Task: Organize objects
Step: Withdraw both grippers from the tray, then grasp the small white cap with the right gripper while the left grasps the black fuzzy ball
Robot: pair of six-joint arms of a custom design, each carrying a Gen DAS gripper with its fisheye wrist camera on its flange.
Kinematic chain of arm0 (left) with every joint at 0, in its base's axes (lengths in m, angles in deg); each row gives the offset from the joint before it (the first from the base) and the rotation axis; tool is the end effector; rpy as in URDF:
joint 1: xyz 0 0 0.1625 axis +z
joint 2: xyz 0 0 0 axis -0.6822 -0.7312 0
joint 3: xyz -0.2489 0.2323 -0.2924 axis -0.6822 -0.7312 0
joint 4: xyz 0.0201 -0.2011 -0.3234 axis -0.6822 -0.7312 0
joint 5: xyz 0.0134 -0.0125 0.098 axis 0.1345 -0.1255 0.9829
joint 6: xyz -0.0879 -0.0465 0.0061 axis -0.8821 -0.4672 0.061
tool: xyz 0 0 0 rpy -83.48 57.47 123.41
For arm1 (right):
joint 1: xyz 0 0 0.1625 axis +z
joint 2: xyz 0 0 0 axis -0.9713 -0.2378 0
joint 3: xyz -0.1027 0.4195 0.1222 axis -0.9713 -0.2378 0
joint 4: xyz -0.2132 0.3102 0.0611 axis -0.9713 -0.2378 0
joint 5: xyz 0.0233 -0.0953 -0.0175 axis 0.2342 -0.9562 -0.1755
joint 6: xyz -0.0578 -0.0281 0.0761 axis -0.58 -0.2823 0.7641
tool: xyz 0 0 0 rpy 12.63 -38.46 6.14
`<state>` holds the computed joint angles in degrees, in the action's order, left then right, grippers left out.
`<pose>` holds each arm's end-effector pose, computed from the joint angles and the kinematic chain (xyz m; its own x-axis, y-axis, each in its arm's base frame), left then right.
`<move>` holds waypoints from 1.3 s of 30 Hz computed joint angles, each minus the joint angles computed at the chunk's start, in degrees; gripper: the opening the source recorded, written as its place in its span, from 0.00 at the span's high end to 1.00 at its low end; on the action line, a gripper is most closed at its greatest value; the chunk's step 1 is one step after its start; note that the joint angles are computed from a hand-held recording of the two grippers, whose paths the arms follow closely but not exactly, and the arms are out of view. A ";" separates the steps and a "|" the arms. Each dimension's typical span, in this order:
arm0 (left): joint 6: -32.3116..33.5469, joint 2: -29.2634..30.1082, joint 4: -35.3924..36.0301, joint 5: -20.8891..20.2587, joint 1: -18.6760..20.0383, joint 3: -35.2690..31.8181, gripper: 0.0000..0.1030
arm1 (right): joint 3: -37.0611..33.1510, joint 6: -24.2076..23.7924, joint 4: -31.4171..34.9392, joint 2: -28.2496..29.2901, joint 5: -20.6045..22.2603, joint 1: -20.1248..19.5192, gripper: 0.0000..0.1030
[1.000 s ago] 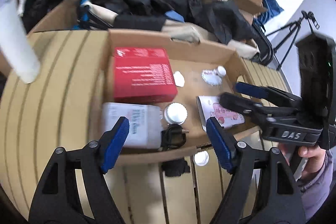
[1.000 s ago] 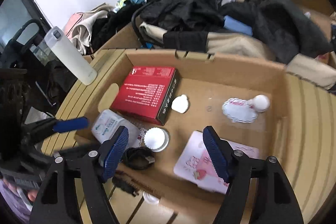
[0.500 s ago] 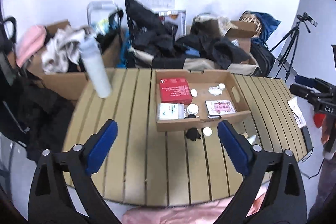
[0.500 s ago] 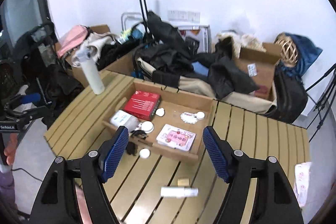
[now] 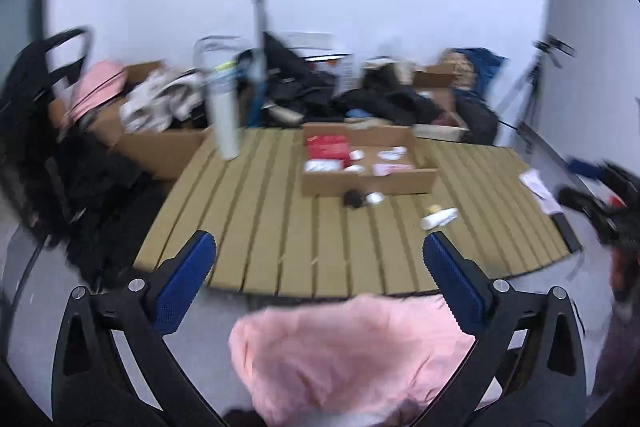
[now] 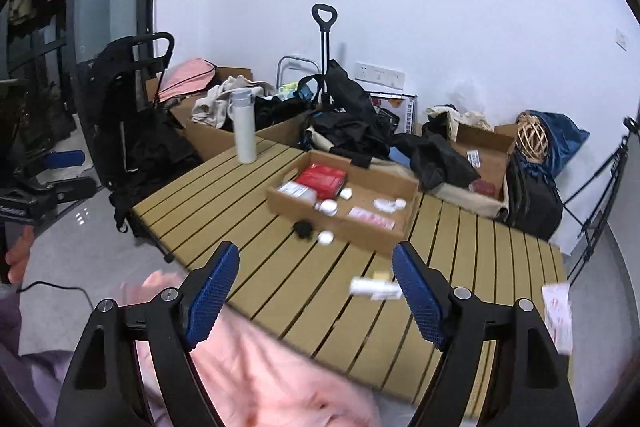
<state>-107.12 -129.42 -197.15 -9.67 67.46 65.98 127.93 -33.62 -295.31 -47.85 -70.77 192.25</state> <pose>-0.2108 -0.3379 0.2844 -0.7464 0.0724 -0.6615 0.5644 0.5956 -0.5716 0.2703 -0.3692 0.2398 -0.6080 -0.3774 0.6985 -0.7666 0.5080 -0.3927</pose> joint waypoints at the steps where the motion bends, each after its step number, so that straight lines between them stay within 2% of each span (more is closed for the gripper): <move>1: -4.00 -0.89 3.60 0.33 -0.69 0.45 0.00 | 2.15 1.22 -2.89 0.63 -0.86 0.59 0.20; 3: -4.79 0.11 3.60 -1.80 -0.60 0.15 0.00 | 6.64 4.82 -7.51 1.74 -0.30 0.71 0.20; 4: -1.59 1.31 0.22 -2.75 0.05 0.11 0.00 | 8.28 6.72 -8.74 2.23 0.49 0.36 0.20; 6: -0.59 2.94 -2.36 -2.06 -0.38 0.00 0.00 | 10.14 8.93 -8.58 3.38 1.50 -0.43 0.20; 10: 1.61 5.22 -6.95 -4.15 -0.34 0.89 0.00 | 10.71 8.72 -10.28 6.15 -2.75 0.67 0.20; 13: 1.18 6.83 -7.50 -5.29 0.17 1.41 0.00 | 10.86 8.29 -10.81 6.15 -1.68 0.24 0.20; 18: 5.51 12.83 -15.28 -9.15 5.02 1.02 0.00 | 10.83 6.40 -15.35 8.69 -2.32 -1.89 0.20; 21: 9.72 18.12 -23.22 -9.76 8.71 -0.43 0.00 | 9.08 3.76 -19.07 11.89 -4.80 -3.66 0.20; 22: 13.28 21.18 -28.19 -9.71 10.40 -1.83 0.00 | 8.59 3.55 -19.20 12.18 -4.50 -4.33 0.20; 25: 19.08 26.50 -33.48 -9.82 14.16 -6.54 0.02 | 5.65 4.71 -15.36 12.18 -3.00 -7.31 0.20; 28: 26.97 32.04 -39.06 -14.02 19.45 -12.95 0.02 | 1.29 5.55 -11.91 13.60 -3.96 -9.78 0.20; 30: 31.19 35.84 -40.72 -16.73 23.24 -17.57 0.04 | -1.71 6.61 -6.94 13.61 -1.48 -12.47 0.20; 31: 31.86 37.55 -39.64 -17.30 24.90 -20.05 0.07 | -3.90 7.22 -2.84 13.58 1.30 -14.36 0.20; 33: 33.25 41.43 -36.57 -18.69 28.40 -25.82 0.20 | -7.81 6.55 1.33 14.87 4.52 -16.56 0.22; 36: 35.04 47.06 -33.35 -22.56 33.26 -33.97 0.31 | -14.10 5.17 4.96 18.30 6.56 -18.40 0.29; 38: 34.76 50.27 -28.57 -24.18 35.81 -39.36 0.31 | -19.33 4.62 7.86 21.18 7.46 -19.50 0.32; 39: 34.42 52.20 -25.78 -23.13 36.75 -42.15 0.33 | -21.30 4.33 8.60 22.44 7.63 -19.88 0.32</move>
<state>-72.71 -77.22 -222.93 -32.80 104.21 23.83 106.63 -29.29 -286.71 -25.41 -63.14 172.38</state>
